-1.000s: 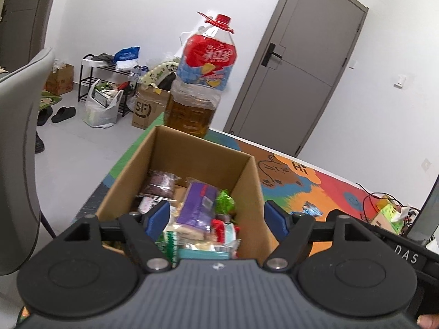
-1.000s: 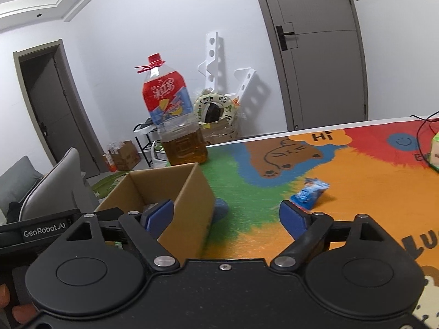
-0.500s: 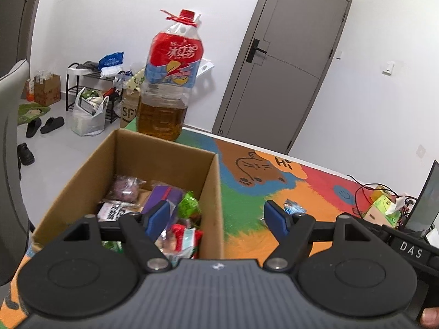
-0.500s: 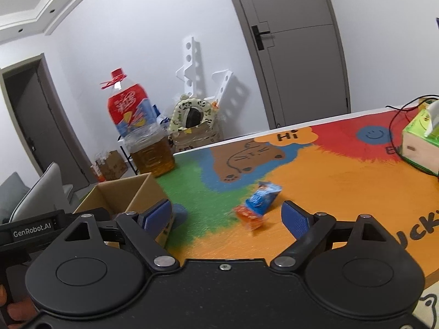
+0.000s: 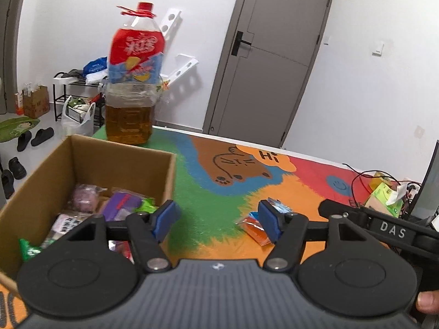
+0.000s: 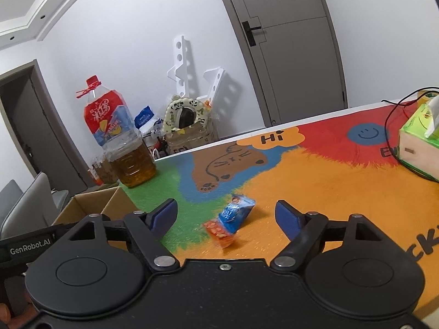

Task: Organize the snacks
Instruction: 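Move both tools back to the remaining snacks on the mat, then grasp the orange-red pack with left tool while right tool grasps the blue wrapped candy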

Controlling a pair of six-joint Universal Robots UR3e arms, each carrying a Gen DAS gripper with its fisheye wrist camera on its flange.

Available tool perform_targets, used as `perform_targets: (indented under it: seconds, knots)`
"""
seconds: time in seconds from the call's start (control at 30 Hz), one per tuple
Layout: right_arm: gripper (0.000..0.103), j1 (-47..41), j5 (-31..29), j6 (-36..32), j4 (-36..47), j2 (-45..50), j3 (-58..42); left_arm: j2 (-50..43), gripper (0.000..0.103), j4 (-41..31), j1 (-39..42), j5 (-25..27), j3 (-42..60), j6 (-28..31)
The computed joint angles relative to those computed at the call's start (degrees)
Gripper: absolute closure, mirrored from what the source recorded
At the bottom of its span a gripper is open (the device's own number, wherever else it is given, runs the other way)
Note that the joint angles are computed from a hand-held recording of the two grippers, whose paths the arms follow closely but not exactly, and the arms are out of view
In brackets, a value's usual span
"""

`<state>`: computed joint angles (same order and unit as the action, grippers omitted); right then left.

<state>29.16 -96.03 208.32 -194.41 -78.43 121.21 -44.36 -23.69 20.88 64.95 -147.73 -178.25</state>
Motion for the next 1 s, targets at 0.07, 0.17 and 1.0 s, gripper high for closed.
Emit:
perform_targets:
  seconds: [0.07,0.17,1.0]
  knots:
    - [0.026,-1.9,2.19,-0.67,-0.4,0.2,0.12,-6.57,0.044,6.1,-4.59,3.93,1.09,-2.55]
    - [0.026,-4.34,4.84,-1.78,-0.22,0.31,0.02,-14.86,0.046,12.64,-10.08,8.59,3.24,-4.96]
    - [0.026,-13.48,15.88,-2.31,-5.81,11.28,-2.9,-53.89,0.048,31.65,-29.71,27.54,18.46,-20.92]
